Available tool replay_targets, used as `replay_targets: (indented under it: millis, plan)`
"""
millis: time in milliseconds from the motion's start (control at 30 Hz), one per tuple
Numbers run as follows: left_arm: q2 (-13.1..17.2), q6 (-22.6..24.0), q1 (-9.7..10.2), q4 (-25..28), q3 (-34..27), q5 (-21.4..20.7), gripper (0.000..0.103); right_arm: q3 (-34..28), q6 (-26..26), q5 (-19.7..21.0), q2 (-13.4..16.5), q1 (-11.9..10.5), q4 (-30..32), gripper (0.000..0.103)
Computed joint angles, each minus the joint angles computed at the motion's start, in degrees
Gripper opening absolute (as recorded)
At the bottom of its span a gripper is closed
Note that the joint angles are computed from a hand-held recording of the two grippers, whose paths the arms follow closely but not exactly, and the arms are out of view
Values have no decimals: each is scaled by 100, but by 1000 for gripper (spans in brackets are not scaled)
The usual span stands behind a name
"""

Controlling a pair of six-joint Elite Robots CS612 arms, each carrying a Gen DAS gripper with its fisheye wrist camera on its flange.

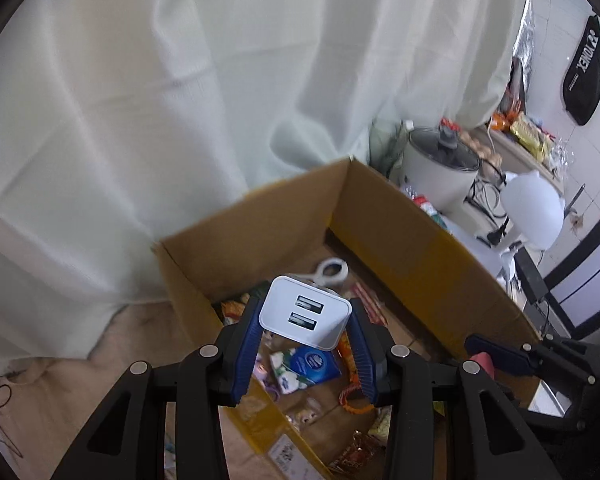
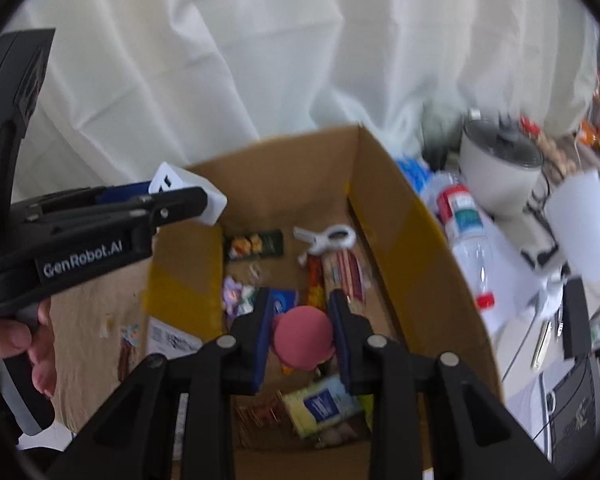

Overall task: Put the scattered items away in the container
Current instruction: 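Carry the white charger and keychain over the box and release both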

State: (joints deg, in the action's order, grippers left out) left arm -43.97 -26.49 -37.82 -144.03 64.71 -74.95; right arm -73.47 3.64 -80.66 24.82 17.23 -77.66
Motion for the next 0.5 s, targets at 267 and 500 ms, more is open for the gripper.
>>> replay_targets:
  millis: [267,500]
  plan:
    - [231,17,-56,351,-249,-114,43,-312,65,53,207,-38,678,33]
    - [366,-18,-41,763,-446,-257,43,-351,21,92,216,-11,884,67]
